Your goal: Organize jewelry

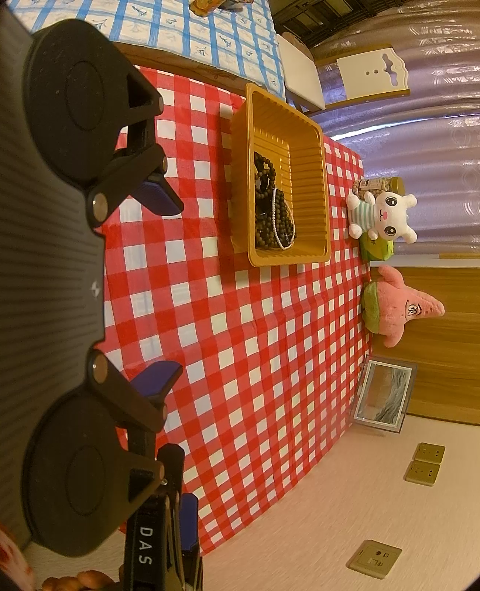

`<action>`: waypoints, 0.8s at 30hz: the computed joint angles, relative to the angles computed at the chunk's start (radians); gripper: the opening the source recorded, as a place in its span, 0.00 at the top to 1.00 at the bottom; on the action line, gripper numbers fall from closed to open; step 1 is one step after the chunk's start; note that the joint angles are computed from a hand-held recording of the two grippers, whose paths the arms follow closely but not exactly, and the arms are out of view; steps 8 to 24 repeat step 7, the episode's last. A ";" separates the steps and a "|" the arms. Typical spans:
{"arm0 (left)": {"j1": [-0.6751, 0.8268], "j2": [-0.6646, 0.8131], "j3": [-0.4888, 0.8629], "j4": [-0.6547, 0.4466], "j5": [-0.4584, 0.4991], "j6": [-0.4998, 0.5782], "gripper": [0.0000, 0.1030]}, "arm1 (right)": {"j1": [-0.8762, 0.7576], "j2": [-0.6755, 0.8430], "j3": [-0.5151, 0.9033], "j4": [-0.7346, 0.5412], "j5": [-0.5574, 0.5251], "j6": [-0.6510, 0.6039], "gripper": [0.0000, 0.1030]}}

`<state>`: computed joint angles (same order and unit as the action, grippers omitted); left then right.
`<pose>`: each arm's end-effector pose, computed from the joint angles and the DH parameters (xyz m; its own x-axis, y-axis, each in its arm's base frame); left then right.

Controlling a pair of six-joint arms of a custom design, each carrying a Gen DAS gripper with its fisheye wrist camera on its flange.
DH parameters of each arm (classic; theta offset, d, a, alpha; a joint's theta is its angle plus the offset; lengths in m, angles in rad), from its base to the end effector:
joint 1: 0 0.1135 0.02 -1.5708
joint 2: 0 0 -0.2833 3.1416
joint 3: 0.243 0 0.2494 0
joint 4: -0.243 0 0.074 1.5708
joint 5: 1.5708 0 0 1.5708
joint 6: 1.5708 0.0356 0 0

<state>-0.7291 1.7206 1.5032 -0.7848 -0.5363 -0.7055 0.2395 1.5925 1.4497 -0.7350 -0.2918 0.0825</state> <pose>0.2865 -0.2315 0.3119 -0.7167 -0.1071 -0.6891 -0.1277 0.9916 -0.0214 0.3311 0.0914 0.3385 -0.7783 -0.1088 -0.6184 -0.3427 0.8988 0.2732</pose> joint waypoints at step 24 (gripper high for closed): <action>0.002 0.013 0.018 -0.008 0.001 -0.008 0.18 | 0.008 -0.001 -0.002 0.003 0.004 0.005 0.30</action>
